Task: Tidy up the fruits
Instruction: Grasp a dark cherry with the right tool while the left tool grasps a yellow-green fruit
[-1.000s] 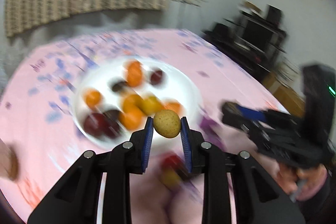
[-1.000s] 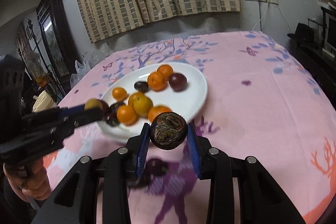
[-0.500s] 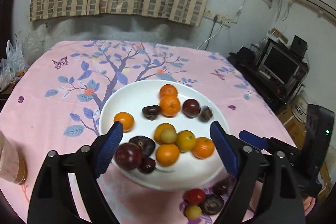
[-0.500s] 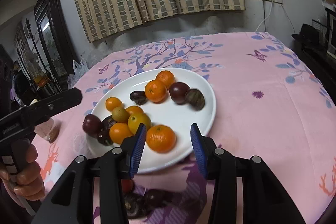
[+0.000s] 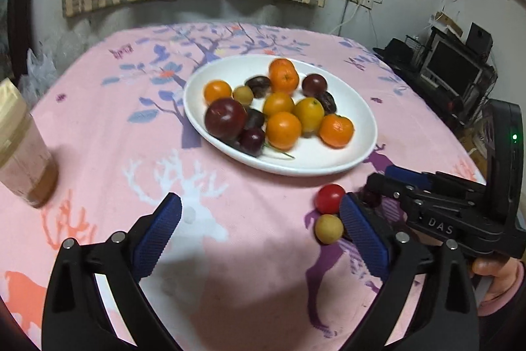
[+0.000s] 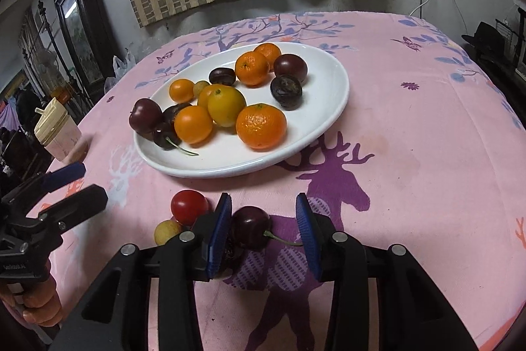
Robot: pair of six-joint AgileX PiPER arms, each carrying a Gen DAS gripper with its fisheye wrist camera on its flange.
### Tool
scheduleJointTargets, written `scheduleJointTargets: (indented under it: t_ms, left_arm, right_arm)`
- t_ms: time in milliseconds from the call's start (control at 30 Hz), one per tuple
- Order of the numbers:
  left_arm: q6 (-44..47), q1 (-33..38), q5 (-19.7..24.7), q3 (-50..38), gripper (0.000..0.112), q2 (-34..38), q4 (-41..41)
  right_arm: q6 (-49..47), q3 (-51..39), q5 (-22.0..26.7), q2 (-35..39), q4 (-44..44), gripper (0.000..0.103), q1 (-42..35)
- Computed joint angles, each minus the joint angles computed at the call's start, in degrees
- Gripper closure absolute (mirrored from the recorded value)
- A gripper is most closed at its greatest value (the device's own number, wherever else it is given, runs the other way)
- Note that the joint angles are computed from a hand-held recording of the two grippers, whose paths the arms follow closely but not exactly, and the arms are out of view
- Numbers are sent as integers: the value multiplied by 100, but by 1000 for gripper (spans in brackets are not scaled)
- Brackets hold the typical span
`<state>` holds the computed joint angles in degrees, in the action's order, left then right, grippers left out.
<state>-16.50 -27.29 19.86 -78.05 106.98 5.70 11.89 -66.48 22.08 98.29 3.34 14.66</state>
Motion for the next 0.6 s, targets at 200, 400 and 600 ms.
scheduleJointTargets:
  t_ms: [200,400,600]
  left_arm:
    - [-439,-133,-5,41,16,-21,652]
    - [-346,-95,20,27,16,-53,518]
    - [-342,-84,103,-41,16,-1,494]
  right_arm:
    - [-295,-136,248,140,161,64,45]
    - [-505,-127,253,149,444,66,-10]
    - [-1043,-153,250,206,1018,73,-102]
